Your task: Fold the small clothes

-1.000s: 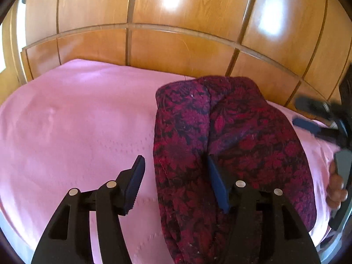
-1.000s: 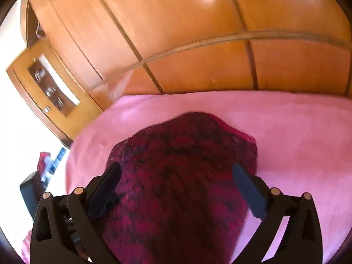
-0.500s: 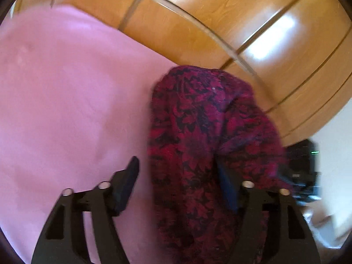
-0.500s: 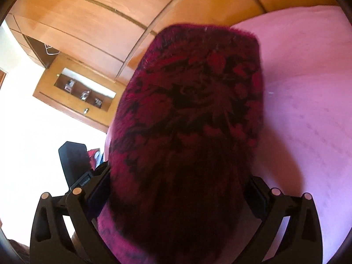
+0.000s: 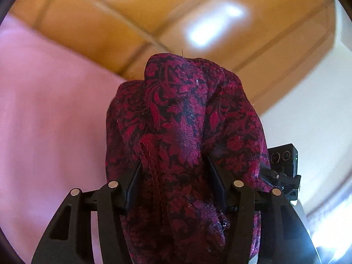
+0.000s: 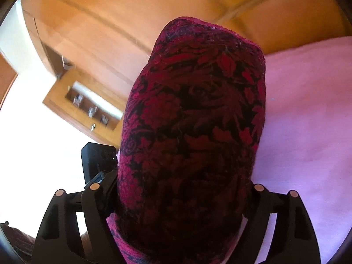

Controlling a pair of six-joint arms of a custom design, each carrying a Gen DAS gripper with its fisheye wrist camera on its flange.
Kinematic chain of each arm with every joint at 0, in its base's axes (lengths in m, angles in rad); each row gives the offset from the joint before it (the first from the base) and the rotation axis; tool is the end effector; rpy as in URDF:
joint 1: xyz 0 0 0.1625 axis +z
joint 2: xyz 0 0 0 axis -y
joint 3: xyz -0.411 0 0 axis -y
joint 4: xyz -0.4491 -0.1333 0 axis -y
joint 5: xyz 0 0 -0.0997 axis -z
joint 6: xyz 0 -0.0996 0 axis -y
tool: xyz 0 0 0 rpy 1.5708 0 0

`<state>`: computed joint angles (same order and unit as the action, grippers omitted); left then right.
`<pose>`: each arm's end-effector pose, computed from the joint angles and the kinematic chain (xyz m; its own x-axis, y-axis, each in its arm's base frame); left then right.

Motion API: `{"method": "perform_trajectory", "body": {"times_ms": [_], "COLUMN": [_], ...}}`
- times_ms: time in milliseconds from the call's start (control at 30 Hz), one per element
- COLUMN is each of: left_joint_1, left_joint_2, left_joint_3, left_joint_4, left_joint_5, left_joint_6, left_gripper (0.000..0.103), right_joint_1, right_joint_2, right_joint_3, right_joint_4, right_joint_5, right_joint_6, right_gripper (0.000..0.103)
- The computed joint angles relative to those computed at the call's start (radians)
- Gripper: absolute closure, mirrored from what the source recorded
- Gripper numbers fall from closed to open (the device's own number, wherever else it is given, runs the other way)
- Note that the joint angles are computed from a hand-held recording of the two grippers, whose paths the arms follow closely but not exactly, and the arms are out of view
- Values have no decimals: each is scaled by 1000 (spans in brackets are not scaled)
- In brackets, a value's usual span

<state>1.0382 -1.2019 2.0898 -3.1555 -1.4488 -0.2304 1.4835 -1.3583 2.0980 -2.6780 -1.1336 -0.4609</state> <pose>-0.1649 -0.5662 0.1856 -0.9600 0.2743 0.0557 0.1748 0.7429 -0.6461 0.1274 -0.5571 0.2131 -0.8564 -0.4785 -0.1941 -0.3344 0.8004 -0.4975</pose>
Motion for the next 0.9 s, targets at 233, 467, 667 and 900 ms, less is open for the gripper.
{"method": "perform_trajectory", "body": {"times_ms": [233, 467, 667, 900], "left_joint_1": [-100, -157, -192, -248], "left_joint_2": [291, 450, 402, 459], "left_joint_3": [-317, -409, -336, -352], "left_joint_4": [267, 352, 285, 246], "left_joint_5": [15, 197, 324, 528], "left_joint_6": [108, 173, 151, 201], "left_gripper": [50, 46, 46, 46], "right_joint_1": [-252, -425, -370, -221], "right_joint_2": [-248, -289, -326, -392], "right_joint_3": [128, 208, 220, 312], "right_joint_4": [-89, -162, -229, -581], "right_joint_5": [67, -1, -123, -381], "right_joint_6": [40, 60, 72, -57], "right_gripper": [22, 22, 12, 25]}}
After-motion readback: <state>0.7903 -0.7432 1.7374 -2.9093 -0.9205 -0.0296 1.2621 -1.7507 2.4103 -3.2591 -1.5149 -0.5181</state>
